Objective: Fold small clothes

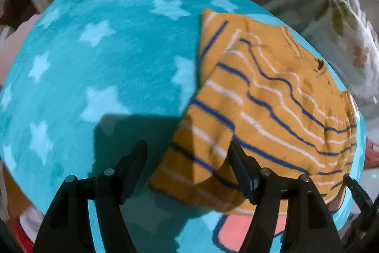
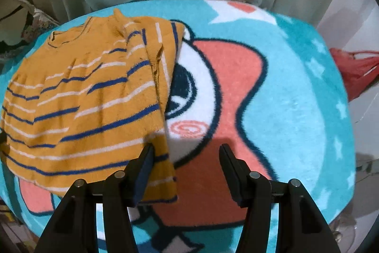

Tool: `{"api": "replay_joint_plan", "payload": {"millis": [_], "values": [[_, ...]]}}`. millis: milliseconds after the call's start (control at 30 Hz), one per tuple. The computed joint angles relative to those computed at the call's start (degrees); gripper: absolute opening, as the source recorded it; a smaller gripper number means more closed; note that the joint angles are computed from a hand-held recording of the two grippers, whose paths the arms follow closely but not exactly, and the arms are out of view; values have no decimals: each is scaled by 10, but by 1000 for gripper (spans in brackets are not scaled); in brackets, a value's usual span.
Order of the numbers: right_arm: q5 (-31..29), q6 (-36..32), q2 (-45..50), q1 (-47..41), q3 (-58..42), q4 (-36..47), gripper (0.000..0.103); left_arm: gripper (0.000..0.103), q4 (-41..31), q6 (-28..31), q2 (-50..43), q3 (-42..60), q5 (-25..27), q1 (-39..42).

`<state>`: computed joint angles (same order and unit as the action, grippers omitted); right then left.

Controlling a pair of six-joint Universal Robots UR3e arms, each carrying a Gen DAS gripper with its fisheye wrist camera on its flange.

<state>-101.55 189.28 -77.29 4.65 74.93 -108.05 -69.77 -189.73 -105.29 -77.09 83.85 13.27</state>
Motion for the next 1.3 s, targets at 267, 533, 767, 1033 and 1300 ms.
{"api": "replay_joint_plan", "payload": {"millis": [267, 533, 767, 1033, 1300], "values": [[-55, -50, -48, 28, 28, -20, 61, 69, 9, -27, 79, -64, 33, -18], [-48, -73, -98, 17, 73, -27, 61, 69, 11, -60, 125, -105, 43, -48], [-60, -99, -141, 11, 120, -45, 61, 69, 13, -88, 142, -111, 64, -85], [-70, -121, -168, 12, 148, -58, 62, 69, 8, -110, 149, -106, 91, -129], [-95, -136, -181, 28, 169, -70, 62, 70, 4, -126, 170, -123, 105, -152]]}}
